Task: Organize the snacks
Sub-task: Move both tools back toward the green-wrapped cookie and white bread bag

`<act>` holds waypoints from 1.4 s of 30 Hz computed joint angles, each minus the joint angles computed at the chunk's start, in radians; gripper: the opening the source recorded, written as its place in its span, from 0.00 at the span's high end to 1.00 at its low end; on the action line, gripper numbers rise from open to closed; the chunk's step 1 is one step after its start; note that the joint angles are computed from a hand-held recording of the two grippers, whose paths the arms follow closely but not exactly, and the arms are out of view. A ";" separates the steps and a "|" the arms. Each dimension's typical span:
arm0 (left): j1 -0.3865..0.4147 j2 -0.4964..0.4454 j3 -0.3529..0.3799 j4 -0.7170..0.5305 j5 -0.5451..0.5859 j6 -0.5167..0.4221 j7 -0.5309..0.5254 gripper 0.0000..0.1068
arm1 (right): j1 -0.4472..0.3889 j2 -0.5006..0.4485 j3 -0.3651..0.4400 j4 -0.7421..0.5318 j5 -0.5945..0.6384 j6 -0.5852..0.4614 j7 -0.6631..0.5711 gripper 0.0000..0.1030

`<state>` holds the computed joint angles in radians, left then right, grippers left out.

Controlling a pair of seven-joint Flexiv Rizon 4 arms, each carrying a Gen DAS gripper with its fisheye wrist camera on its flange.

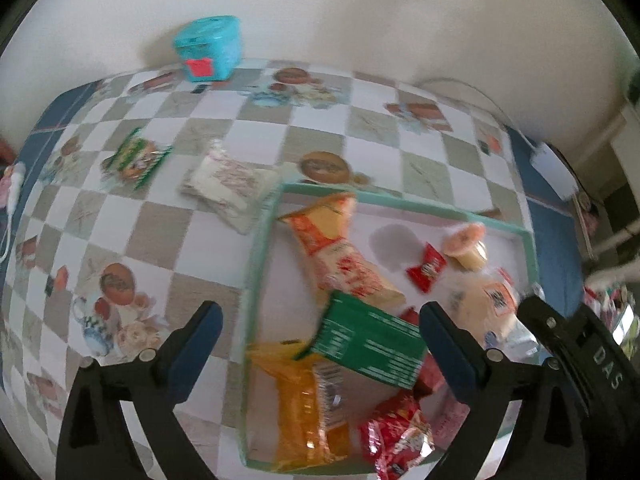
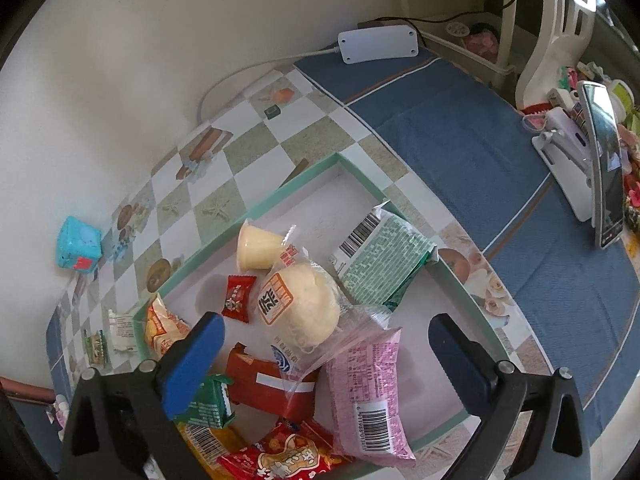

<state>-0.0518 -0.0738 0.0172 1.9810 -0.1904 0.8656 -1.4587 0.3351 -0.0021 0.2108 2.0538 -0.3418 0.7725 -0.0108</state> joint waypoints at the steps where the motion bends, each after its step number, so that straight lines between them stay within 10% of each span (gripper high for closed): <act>1: 0.003 -0.001 0.006 -0.003 0.014 0.001 -0.026 0.08 | 0.000 -0.001 0.000 -0.001 0.003 0.000 -0.001 0.00; 30: 0.208 0.002 0.134 -0.064 0.238 -0.031 -0.337 0.08 | 0.183 -0.199 0.015 -0.284 -0.097 -0.037 -0.182 0.00; 42: 0.282 0.005 0.153 -0.034 0.165 -0.033 -0.227 0.08 | 0.273 -0.295 0.003 -0.389 -0.115 -0.044 -0.277 0.00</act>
<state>0.2307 -0.0687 0.1707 1.9473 -0.0253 0.8322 -1.6855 0.6077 -0.2969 0.2142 1.6648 -0.4567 0.7283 -0.2874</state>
